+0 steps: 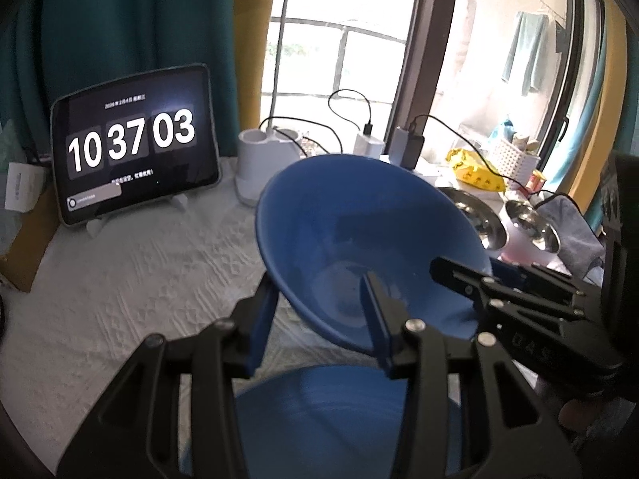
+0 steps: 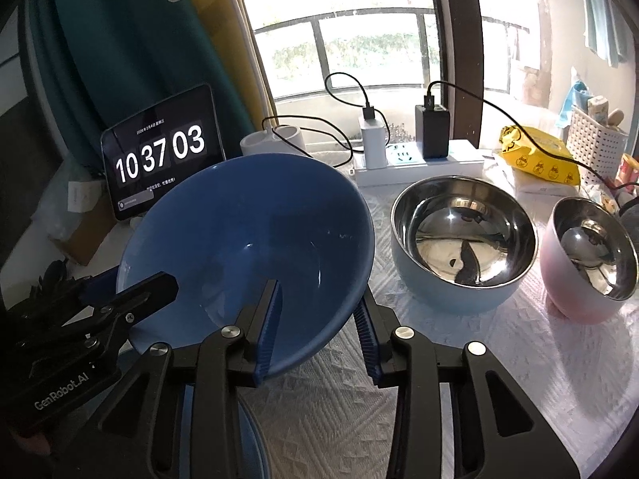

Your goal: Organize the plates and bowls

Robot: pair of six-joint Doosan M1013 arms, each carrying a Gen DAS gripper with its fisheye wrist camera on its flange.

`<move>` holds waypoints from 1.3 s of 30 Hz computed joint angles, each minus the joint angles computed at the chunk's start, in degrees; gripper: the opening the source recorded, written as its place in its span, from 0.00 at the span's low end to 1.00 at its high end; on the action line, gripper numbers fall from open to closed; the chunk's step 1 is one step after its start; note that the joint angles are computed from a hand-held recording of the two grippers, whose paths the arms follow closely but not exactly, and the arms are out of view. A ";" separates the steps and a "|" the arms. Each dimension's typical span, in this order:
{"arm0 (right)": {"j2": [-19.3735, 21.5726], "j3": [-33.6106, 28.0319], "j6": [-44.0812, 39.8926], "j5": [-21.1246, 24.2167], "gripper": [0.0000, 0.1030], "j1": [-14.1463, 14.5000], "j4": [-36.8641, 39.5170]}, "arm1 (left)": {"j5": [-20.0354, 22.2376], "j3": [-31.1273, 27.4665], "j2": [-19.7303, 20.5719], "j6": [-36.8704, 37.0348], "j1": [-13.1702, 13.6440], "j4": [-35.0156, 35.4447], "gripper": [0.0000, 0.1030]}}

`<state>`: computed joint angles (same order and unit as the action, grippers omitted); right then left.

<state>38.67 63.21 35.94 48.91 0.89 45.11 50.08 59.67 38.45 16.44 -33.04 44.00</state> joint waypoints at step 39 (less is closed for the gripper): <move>-8.81 11.02 -7.77 -4.53 0.37 -3.69 6.63 | -0.19 2.66 -3.04 -4.70 -5.37 6.39 0.42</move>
